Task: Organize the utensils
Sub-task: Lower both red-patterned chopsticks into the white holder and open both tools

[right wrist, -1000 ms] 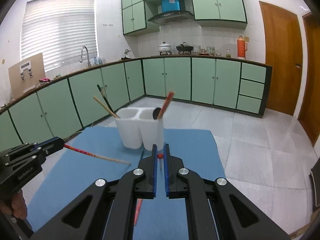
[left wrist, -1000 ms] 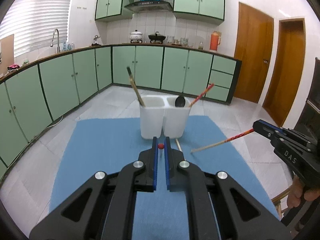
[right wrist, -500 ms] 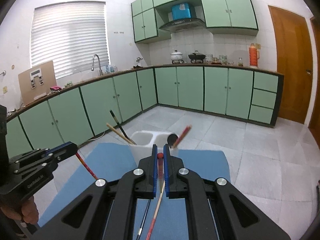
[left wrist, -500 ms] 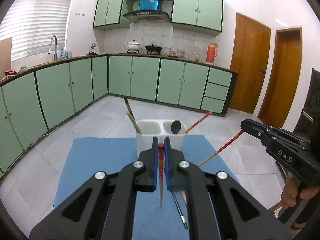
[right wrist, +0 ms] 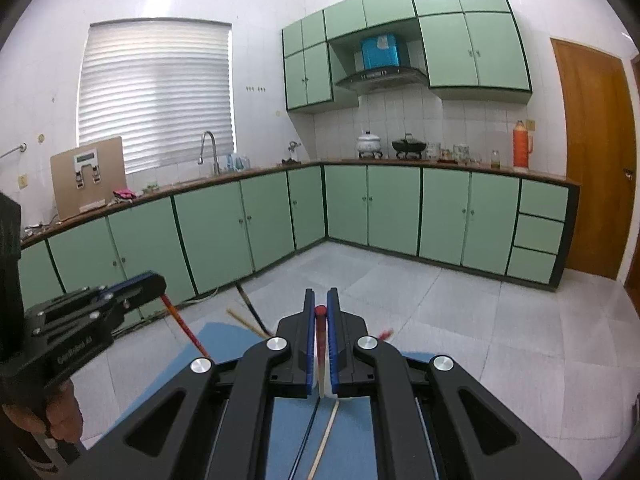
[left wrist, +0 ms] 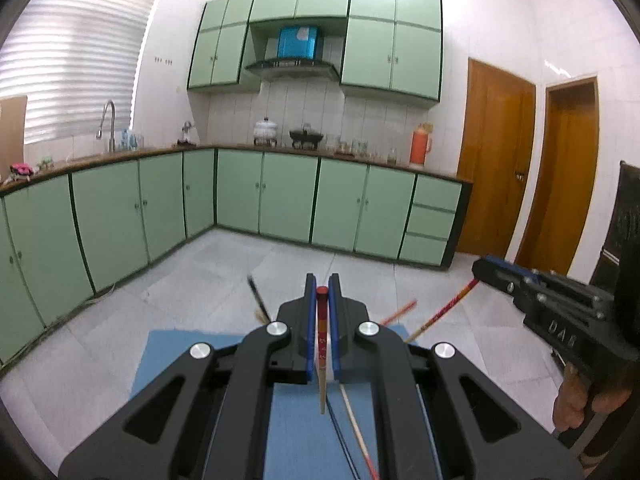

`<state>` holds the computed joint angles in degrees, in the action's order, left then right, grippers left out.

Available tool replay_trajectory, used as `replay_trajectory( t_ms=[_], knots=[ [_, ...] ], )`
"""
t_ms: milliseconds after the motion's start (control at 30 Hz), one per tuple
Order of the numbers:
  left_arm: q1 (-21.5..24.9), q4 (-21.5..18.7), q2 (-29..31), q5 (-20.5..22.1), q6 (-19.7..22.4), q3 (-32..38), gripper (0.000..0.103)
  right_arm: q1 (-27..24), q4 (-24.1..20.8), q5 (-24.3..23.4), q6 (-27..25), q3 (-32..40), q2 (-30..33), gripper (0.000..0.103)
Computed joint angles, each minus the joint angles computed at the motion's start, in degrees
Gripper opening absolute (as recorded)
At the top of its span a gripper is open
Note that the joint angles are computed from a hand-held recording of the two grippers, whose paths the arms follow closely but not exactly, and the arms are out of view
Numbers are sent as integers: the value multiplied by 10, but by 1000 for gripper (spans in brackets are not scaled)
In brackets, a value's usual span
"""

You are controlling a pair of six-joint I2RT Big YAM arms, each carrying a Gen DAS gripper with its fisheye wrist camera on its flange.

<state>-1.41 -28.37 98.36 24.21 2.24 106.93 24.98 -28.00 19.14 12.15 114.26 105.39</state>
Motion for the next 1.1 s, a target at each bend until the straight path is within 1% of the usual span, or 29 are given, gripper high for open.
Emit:
replay_trajectory(
  t_ms=[267,367,467,500,533,633,667,733,833,900,1033,1067,1100],
  knots=[
    [-16,22,33,-19,-25,86,5,-13,-24,-7,-15,92,42,6],
    [-23,30,54,-37,-30,117,5,-18,-41,-6,-19,142,70,6],
    [-27,17,84,-44,-36,159,5,-24,-58,-10,-22,199,103,6],
    [-29,16,93,-49,-37,168,5,-25,-60,-9,-23,207,109,6],
    [-30,16,101,-54,-37,177,5,-27,-71,-9,-24,233,124,6],
    [-34,-17,142,-59,-41,229,5,-34,-105,-18,-20,309,169,6],
    [-34,-23,152,-60,-41,241,5,-36,-119,-21,-18,338,187,6],
    [-35,-35,171,-63,-40,262,5,-39,-134,-22,-18,372,210,6],
    [-36,-64,206,-66,-37,302,5,-44,-197,-31,-11,486,279,6],
    [-37,-76,217,-67,-34,310,5,-44,-225,-33,-6,533,311,6],
    [-38,-97,236,-70,-21,321,5,-46,-237,-42,7,534,326,6],
    [-38,-100,238,-70,-19,321,5,-46,-227,-44,9,508,316,6],
    [-38,-106,242,-70,-16,323,5,-46,-226,-46,10,499,315,6]
  ],
)
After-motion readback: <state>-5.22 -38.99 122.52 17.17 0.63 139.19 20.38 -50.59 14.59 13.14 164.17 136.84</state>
